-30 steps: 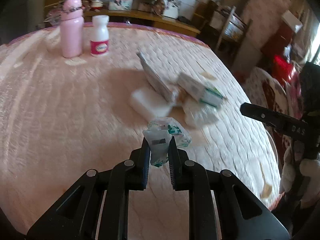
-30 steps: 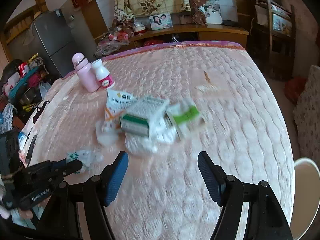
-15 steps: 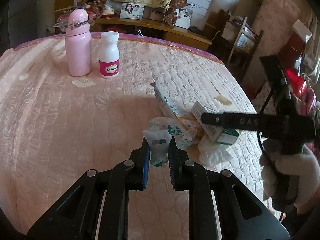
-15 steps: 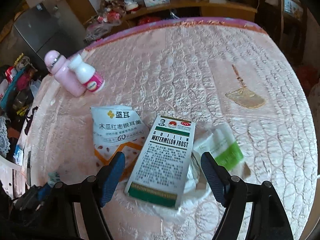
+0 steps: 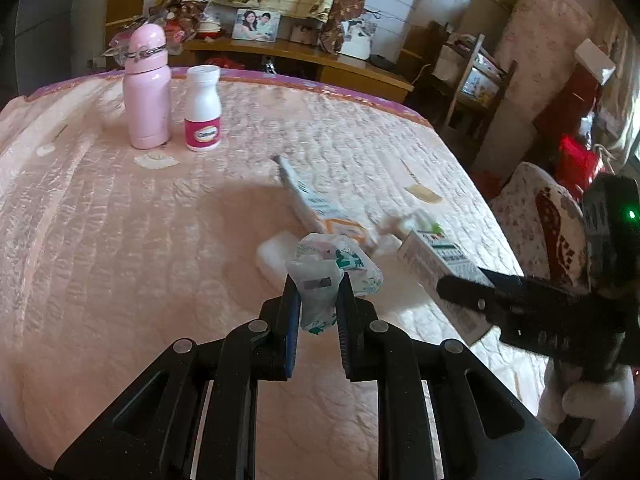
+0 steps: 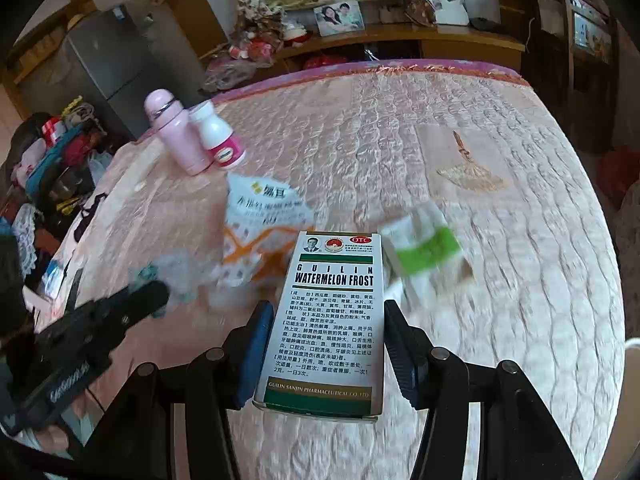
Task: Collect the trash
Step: 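Grasp the clear plastic wrapper with left tool while right tool grasps the Watermelon Frost box, then carry the wrapper and Watermelon Frost box with both tools over the bucket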
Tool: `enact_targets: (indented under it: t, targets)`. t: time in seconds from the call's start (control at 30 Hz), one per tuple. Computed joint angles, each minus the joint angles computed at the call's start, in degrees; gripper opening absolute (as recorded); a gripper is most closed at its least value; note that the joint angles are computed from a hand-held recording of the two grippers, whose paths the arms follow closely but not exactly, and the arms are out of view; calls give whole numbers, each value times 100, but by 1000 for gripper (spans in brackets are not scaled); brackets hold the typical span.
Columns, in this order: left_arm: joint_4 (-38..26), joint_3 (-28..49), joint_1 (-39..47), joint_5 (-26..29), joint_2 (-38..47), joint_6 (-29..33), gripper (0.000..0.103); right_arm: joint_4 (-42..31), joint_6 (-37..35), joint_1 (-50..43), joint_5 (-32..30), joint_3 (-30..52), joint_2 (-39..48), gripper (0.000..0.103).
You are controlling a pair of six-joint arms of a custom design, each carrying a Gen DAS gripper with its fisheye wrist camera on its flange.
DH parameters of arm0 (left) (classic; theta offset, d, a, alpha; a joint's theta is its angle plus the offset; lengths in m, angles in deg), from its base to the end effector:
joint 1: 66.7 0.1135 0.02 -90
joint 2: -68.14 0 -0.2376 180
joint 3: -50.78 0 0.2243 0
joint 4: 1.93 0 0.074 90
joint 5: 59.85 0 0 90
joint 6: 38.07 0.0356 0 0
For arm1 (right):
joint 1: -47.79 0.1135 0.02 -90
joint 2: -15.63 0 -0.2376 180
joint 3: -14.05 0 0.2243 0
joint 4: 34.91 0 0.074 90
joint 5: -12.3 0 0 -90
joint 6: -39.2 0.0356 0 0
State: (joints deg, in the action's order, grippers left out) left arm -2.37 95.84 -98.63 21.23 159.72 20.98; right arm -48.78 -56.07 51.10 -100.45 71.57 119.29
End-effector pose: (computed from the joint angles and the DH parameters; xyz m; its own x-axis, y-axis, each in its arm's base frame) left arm 0.2197 -0.1304 0.1085 -0.7545 -0.1285 -0.6436 0.0521 0.9659 -0.2538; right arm 0.2837 0.0302 0.0901 -0.8384 -0.1333 -0.5285 -0.3246 0.9011 0.2876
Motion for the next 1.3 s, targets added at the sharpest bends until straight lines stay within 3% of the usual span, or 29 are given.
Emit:
enact_targets:
  t: [0.27,0.5,0.7,0.83,1.1,1.3]
  targets:
    - [-218,49,-921,-501,47,-397,14,246,-760,-663,-69,-1470,-915,53]
    - [-317,142,-1339,-732,229,-631,14,371,-1168,-897,447,-1615,-307,53]
    - [-494,221,-1597,-919,165,-735,14,804,-1107,-997,331,-1765,-234,52]
    - [-600,387,-1796,-994,230,-791,14,963,-1222,-1154,228,-2099,-648,52]
    - [-843,1162,-2272,-1061,703,-870,14,34,-1988,-2364,-337,-2197,-1697,52]
    - [-1135,2158,-2632,-1052,1371,-769,14,-584,-2828,-3584,-663,-1968,-1853,52]
